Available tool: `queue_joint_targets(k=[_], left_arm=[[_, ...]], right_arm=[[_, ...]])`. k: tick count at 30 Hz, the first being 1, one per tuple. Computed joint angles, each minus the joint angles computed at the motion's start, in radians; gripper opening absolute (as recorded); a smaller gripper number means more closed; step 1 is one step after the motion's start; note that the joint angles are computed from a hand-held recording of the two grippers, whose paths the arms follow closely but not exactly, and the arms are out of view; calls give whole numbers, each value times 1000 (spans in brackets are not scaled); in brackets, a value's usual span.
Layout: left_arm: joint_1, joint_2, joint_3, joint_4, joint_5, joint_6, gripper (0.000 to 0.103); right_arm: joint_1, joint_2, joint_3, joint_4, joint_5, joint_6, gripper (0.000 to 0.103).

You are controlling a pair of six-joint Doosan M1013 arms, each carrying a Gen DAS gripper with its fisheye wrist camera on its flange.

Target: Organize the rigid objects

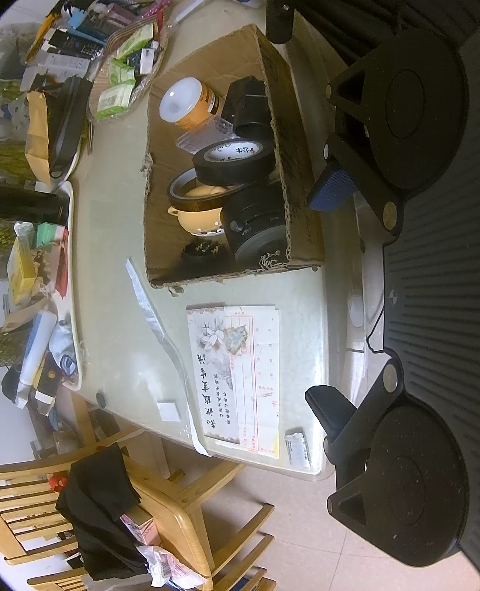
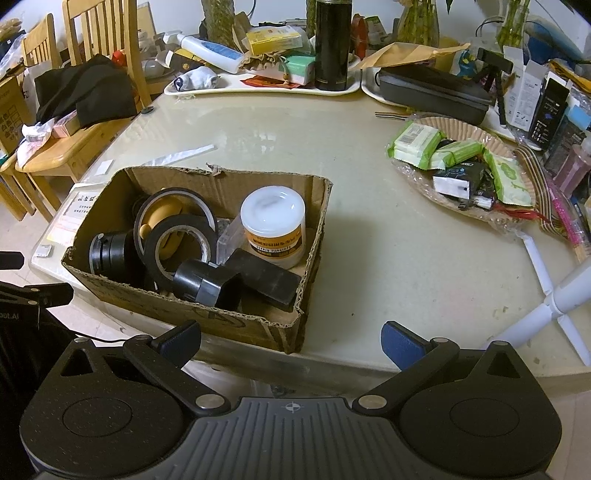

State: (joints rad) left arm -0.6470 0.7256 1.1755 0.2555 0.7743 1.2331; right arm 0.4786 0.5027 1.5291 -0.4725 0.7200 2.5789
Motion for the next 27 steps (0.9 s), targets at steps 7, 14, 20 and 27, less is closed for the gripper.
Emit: queue_joint_targets(k=[7,14,20,27], left_arm=[[0,0,0,0,1,-1,103],[0,-1,1,-7,-1,6,103],[0,-6,10,-1,-22,-2,103],[-6,-10,17,30,-34,-3,103]], right_arm=[[-1,-1,1,4,-2,-5,103],[0,-2,3,2,-7,0,103],[-1,-3,4,3,-9,0,103],[-3,-3,4,11,-9,-5,103]])
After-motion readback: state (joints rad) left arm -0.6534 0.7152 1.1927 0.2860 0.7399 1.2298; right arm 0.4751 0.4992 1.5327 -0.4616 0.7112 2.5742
